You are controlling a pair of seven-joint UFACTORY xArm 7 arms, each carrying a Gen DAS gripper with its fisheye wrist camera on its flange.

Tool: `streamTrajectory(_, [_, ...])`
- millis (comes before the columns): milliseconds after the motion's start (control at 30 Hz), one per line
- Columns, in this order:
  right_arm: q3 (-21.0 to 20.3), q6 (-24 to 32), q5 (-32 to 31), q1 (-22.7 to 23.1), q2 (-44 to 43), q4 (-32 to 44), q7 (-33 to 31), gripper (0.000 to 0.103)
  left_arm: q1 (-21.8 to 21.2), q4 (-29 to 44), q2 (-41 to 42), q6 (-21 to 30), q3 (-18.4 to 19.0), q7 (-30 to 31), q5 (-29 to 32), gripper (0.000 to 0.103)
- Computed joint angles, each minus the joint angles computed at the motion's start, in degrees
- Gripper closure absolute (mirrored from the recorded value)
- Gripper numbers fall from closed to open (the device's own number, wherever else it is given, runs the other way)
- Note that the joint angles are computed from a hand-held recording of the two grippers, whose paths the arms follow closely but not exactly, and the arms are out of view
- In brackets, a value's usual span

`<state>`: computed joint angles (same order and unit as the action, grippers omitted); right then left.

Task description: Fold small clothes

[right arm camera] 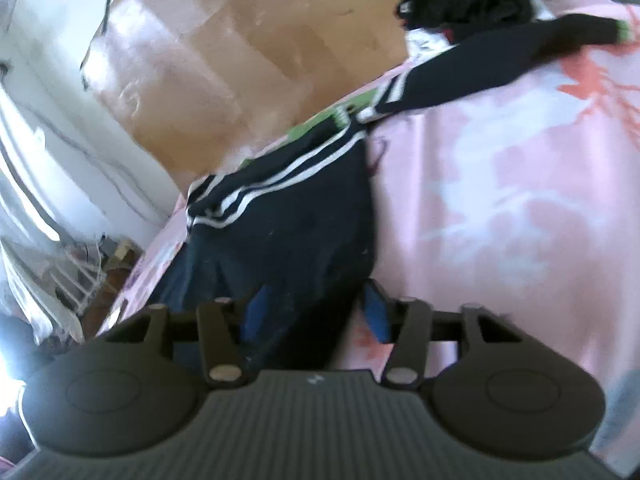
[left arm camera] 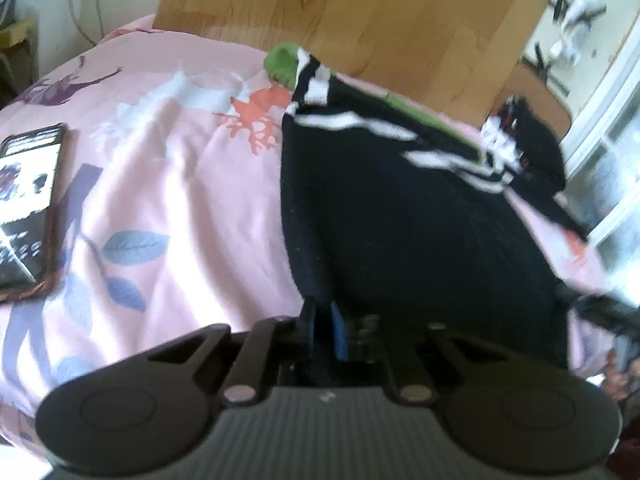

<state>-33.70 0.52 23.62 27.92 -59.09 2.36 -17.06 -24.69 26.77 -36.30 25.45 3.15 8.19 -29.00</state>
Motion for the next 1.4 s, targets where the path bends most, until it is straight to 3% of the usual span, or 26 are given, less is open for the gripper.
streamTrajectory(100, [8.6,7.9,-2.5,-9.7,-5.0,-0.3,1.2,0.092,1.1,-3.8,-11.0,3.7,1.5,-0.8,-0.4,0.096])
streamTrajectory(167, [13.2,15.2,-4.4,-15.7,-8.4,0.7,1.3,0.092,3.4,-6.2,-17.6,7.7,0.0,-3.0,1.8,0.096])
streamTrajectory(267, [13.7,23.6,-5.1,-17.3,-7.4,3.3,-1.2,0.091,4.7,-8.1,-19.5,10.3,-1.6,-7.0,3.2,0.095])
streamTrajectory(367, [13.8,20.7,-3.2,-17.6,-2.8,4.2,-2.5,0.078,7.1,-7.9,-16.0,10.7,-2.9,-11.8,5.1,0.094])
streamTrajectory(433, [10.3,15.0,0.2,-17.6,-1.8,4.5,-2.7,0.060,7.6,-7.9,-16.1,9.2,-1.7,-12.5,5.5,0.092])
streamTrajectory(567, [-0.7,2.1,6.8,-12.3,2.3,8.1,-2.2,0.059,8.0,-4.5,-12.3,2.1,-1.4,-12.1,7.4,0.077])
streamTrajectory(633, [-6.1,-5.1,7.8,-7.7,6.2,10.9,-0.3,0.059,6.2,-1.2,-7.3,-2.2,-0.7,-11.1,7.5,0.077])
streamTrajectory(733, [-17.3,-14.3,8.5,2.3,10.6,15.7,3.9,0.058,1.3,5.6,3.8,-9.4,0.8,-8.3,6.1,0.075])
streamTrajectory(800, [-24.6,-17.6,7.5,9.4,14.2,19.7,6.2,0.058,-3.4,10.8,11.6,-13.4,3.2,-4.6,3.2,0.073])
streamTrajectory(933, [-32.2,-21.5,4.0,18.1,16.4,23.4,9.5,0.058,-10.7,24.6,28.3,-16.5,7.2,5.2,-8.2,0.071])
streamTrajectory(1033, [-28.8,-22.0,2.2,15.0,19.3,22.4,10.9,0.055,-9.9,33.5,38.6,-18.1,5.4,6.3,-10.8,0.071])
streamTrajectory(1100, [-22.3,-23.8,-0.4,8.4,21.4,19.6,9.0,0.055,-10.0,37.5,44.3,-18.4,6.1,-0.9,-2.9,0.072])
streamTrajectory(1167, [-13.1,-23.5,-3.4,-2.0,24.3,17.5,3.9,0.053,-10.7,42.1,49.8,-14.6,8.6,-9.4,5.7,0.076])
streamTrajectory(1233, [-9.1,-22.5,-9.0,-8.1,24.6,16.5,-2.1,0.040,-11.6,42.1,51.9,-17.5,9.9,-12.0,9.9,0.083])
streamTrajectory(1300, [-3.8,-24.4,-14.1,-15.0,28.2,16.2,-8.6,0.027,-12.8,42.5,52.7,-17.7,11.3,-14.8,14.9,0.083])
streamTrajectory(1333, [-3.7,-24.6,-17.0,-15.8,29.7,16.9,-12.6,0.020,-13.5,42.6,52.6,-17.1,12.1,-16.8,17.0,0.083])
streamTrajectory(1400, [-8.5,-18.7,-25.2,-13.6,31.1,20.2,-15.7,0.016,-14.4,42.4,52.5,-16.8,13.2,-19.8,21.1,0.083])
